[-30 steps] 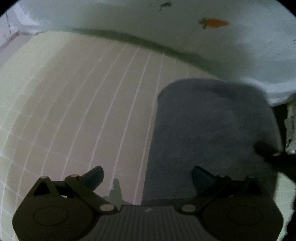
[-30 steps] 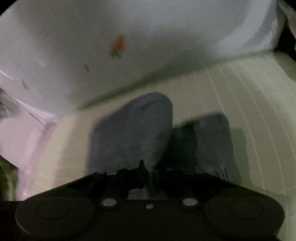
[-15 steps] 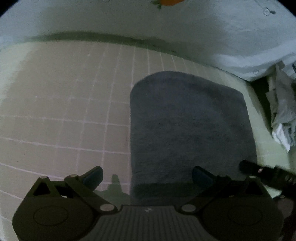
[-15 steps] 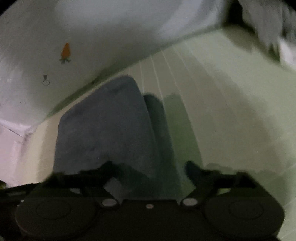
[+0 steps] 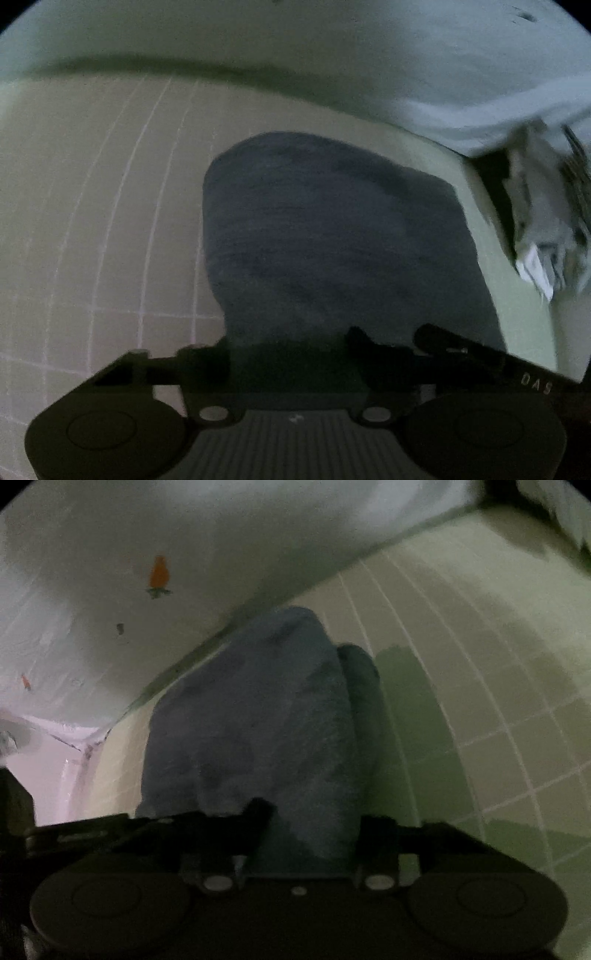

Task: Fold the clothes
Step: 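Grasp the folded jeans with both grippers and lift them, then carry the folded jeans with both grippers onto the clothes stack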

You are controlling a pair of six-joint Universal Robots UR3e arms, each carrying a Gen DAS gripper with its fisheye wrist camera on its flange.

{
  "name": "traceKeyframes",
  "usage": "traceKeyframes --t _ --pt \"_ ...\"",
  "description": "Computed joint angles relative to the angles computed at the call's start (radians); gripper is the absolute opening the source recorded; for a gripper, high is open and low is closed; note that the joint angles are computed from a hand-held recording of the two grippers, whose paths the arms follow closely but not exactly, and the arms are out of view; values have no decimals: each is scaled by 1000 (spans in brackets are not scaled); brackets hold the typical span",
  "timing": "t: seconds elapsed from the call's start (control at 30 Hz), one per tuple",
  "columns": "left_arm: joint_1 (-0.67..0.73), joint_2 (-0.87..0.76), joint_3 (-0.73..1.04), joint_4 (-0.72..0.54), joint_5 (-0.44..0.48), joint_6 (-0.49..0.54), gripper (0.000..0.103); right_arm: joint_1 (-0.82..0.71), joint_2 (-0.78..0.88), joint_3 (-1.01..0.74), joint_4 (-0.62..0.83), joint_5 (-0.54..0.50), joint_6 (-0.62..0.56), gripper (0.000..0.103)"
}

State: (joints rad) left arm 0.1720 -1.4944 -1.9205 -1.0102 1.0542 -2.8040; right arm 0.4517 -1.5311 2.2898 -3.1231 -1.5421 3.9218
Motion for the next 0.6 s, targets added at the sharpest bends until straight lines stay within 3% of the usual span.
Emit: traceKeyframes --t 0.17,0.33,0.43,0.6 --pt "54 108 29 -176 -119 142 45 149 -31 -82 74 -238 85 27" --pt "16 201 80 -307 -235 234 45 332 -218 -110 301 -549 241 27" --pt "-115 174 167 -282 -269 163 45 445 -367 -137 536 -739 378 27" --pt "-424 0 373 -39 -249 -105 45 558 -662 -214 1065 -989 584 27"
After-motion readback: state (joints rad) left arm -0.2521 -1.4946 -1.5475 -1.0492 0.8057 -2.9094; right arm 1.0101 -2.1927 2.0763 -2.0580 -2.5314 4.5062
